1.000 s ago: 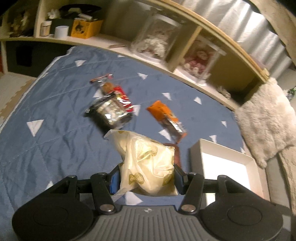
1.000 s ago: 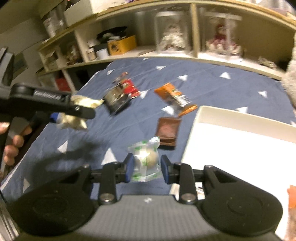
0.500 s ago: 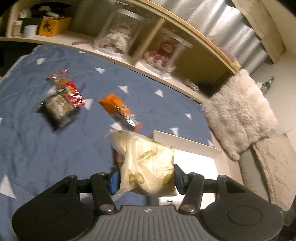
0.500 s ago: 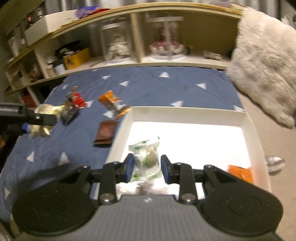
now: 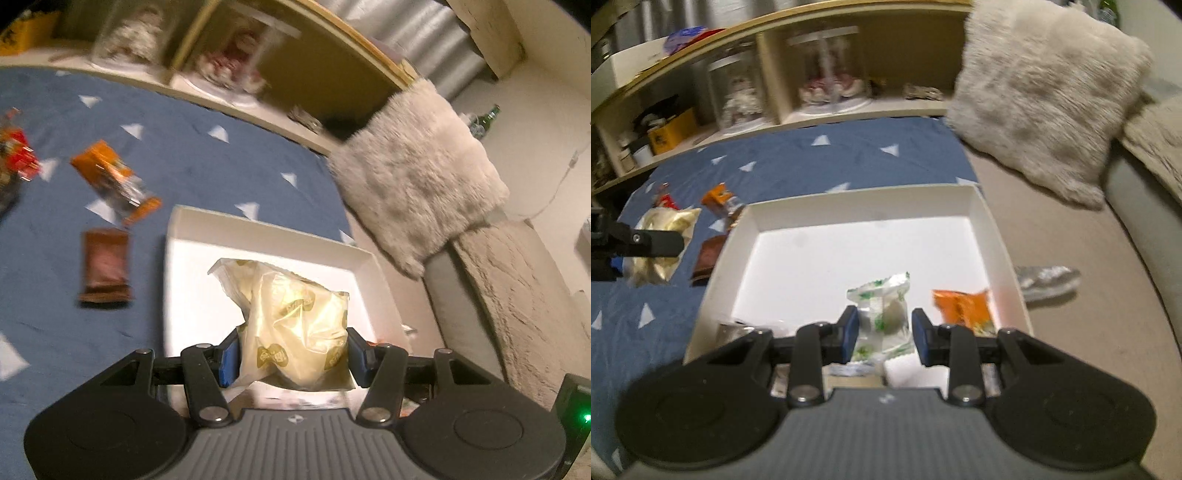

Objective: Organize snacks
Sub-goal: 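Carry the cream bag with the left gripper while the right gripper carries the green pack to the tray, then lower both snacks into the white tray and open both grippers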

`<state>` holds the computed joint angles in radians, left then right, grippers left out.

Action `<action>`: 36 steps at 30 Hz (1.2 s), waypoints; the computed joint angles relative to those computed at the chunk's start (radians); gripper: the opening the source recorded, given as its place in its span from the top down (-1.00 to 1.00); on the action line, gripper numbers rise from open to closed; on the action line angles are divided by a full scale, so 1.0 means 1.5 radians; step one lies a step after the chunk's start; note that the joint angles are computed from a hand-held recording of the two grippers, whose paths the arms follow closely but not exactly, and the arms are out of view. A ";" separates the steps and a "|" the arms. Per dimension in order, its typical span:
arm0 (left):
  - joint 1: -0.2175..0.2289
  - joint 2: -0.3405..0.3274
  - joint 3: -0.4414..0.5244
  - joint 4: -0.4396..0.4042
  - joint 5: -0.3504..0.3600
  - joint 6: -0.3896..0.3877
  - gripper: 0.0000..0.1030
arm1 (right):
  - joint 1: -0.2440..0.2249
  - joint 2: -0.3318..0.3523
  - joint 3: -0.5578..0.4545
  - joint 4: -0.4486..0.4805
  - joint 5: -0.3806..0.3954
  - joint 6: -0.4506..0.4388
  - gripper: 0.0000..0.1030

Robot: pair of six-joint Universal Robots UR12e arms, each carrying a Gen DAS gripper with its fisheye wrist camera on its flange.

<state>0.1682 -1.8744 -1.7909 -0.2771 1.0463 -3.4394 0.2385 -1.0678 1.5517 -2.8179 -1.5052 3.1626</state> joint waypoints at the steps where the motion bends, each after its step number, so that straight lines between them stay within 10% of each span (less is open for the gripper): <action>1: -0.006 -0.006 0.005 -0.001 -0.005 -0.004 -0.12 | -0.002 -0.001 0.002 0.002 -0.001 0.006 0.29; 26: -0.071 -0.124 0.106 -0.026 -0.039 -0.077 -0.12 | -0.019 0.026 -0.023 0.113 -0.006 0.050 0.29; 31: -0.075 -0.126 0.109 -0.038 -0.018 -0.076 -0.65 | -0.019 0.030 -0.028 0.116 0.005 0.040 0.27; 36: -0.073 -0.117 0.109 -0.065 -0.002 -0.034 -0.70 | -0.023 0.028 -0.026 0.119 0.012 0.052 -0.07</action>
<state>0.0592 -2.0492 -1.6273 -0.3742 1.0432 -3.4898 0.2035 -1.0259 1.5121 -2.6390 -1.4874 3.2404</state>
